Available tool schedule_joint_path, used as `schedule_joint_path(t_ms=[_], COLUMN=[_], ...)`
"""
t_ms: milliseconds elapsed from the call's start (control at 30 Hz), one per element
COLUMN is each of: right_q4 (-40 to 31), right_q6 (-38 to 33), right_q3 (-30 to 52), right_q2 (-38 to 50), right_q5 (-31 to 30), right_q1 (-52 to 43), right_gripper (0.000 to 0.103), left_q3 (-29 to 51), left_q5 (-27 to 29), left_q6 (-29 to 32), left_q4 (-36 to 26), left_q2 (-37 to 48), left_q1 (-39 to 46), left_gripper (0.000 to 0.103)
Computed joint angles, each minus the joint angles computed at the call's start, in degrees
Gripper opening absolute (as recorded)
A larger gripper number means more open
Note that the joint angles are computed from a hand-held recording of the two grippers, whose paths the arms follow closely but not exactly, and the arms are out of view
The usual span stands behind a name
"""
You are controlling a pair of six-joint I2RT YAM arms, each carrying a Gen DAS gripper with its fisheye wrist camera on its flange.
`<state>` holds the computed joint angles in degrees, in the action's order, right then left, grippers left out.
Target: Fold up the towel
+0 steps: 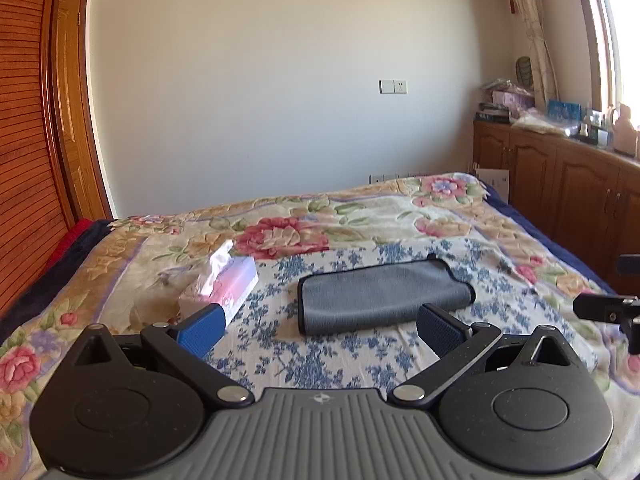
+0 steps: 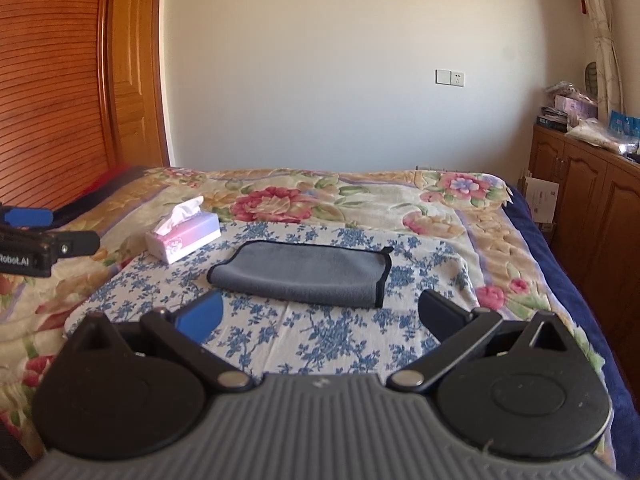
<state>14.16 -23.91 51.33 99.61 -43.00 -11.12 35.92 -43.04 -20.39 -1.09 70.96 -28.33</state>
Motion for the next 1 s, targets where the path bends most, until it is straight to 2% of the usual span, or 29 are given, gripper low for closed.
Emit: schedule_joint_path(t_ms=[567,767,900,1000], right_q4=[6.0,7.9,12.1,12.5], right_q6=[-0.3,-0.1,-0.1,0.1], right_q3=[-7.5,-9.3,-12.0,-12.6], right_q2=[-0.9,-1.1,-1.4,-1.4], right_q5=[-2.5,-2.7,-2.8,-3.2], right_q1=[-2.7,-3.1,-3.3,-3.7], right_gripper=[0.103,0.103,0.103,0.103], left_q3=[-7.4,-9.8,-10.3,-10.9], left_q5=[-6.8,-11.1,-12.3,-13.1], left_q6=[-5.3,-6.2,-9.7,-11.2], left_q4=[3.4,6.9,5.7,5.5], left_q2=[0.6,2.9,4.0,4.5], left_q1=[-6.5,-9.4,-10.3,-11.0], left_gripper=[0.103,0.103,0.103,0.103])
